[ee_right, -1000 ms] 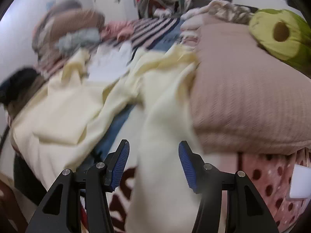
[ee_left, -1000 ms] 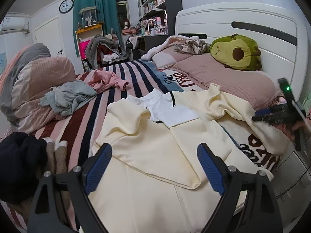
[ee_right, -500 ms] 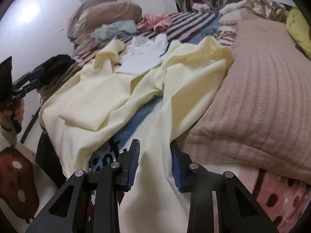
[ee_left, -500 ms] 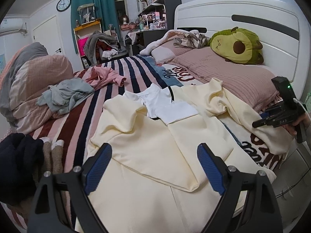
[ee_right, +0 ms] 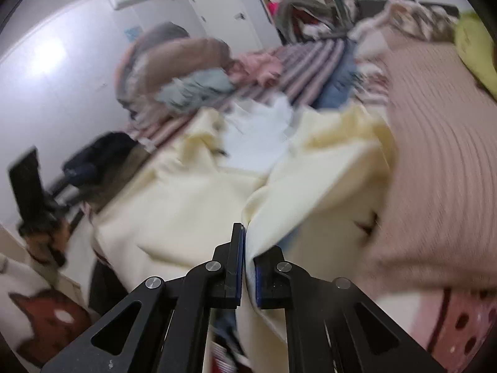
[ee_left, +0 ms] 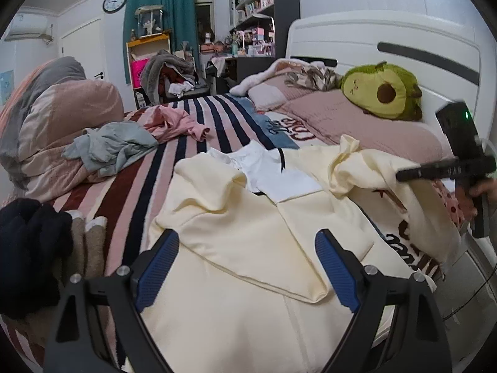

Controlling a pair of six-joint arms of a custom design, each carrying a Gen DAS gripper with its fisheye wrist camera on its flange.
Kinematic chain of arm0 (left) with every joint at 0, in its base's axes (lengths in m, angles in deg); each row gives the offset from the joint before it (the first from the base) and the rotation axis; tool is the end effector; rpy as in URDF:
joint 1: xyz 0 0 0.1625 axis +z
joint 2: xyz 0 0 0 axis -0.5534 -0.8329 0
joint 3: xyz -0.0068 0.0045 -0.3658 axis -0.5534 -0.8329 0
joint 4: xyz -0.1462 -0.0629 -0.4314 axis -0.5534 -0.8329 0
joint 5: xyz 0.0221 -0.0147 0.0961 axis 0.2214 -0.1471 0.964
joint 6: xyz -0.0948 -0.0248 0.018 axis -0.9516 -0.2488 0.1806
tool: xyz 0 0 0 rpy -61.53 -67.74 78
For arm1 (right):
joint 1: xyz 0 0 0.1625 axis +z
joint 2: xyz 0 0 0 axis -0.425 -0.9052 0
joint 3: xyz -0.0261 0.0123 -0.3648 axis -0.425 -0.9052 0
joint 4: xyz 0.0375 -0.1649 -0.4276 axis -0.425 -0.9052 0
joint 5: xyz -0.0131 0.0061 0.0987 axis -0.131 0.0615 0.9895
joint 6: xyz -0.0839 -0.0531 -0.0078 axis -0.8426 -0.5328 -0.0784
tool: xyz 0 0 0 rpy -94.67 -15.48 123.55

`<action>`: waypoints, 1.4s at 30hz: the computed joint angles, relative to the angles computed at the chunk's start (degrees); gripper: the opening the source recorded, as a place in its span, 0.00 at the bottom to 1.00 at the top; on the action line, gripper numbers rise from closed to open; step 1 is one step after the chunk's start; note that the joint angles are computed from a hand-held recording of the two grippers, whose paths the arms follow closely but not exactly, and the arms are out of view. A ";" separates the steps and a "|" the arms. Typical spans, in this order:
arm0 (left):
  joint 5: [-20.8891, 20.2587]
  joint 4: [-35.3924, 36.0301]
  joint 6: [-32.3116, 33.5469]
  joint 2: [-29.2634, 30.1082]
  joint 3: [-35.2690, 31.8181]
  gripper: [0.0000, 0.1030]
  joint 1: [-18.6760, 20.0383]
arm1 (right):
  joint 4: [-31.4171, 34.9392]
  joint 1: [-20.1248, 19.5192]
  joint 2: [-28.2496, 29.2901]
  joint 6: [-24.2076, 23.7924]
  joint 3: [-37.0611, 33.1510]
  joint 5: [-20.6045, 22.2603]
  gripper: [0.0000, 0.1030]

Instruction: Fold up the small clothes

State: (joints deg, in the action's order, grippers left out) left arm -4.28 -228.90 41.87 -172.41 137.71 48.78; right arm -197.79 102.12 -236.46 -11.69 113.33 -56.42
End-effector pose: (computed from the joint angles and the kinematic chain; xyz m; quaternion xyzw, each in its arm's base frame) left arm -0.3982 -0.3165 0.1646 0.4241 0.8257 -0.3127 0.2015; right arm 0.0781 -0.2601 0.4808 0.1737 -0.9153 0.3352 0.1400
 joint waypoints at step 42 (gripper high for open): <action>3.21 7.34 -5.44 -7.43 2.65 0.87 -2.28 | 9.72 -8.35 7.73 -3.04 -1.49 -1.01 0.57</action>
State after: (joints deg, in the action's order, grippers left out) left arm -1.07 -221.56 36.43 -179.84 140.36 46.50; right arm -188.07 93.77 -228.73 -14.73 111.84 -57.44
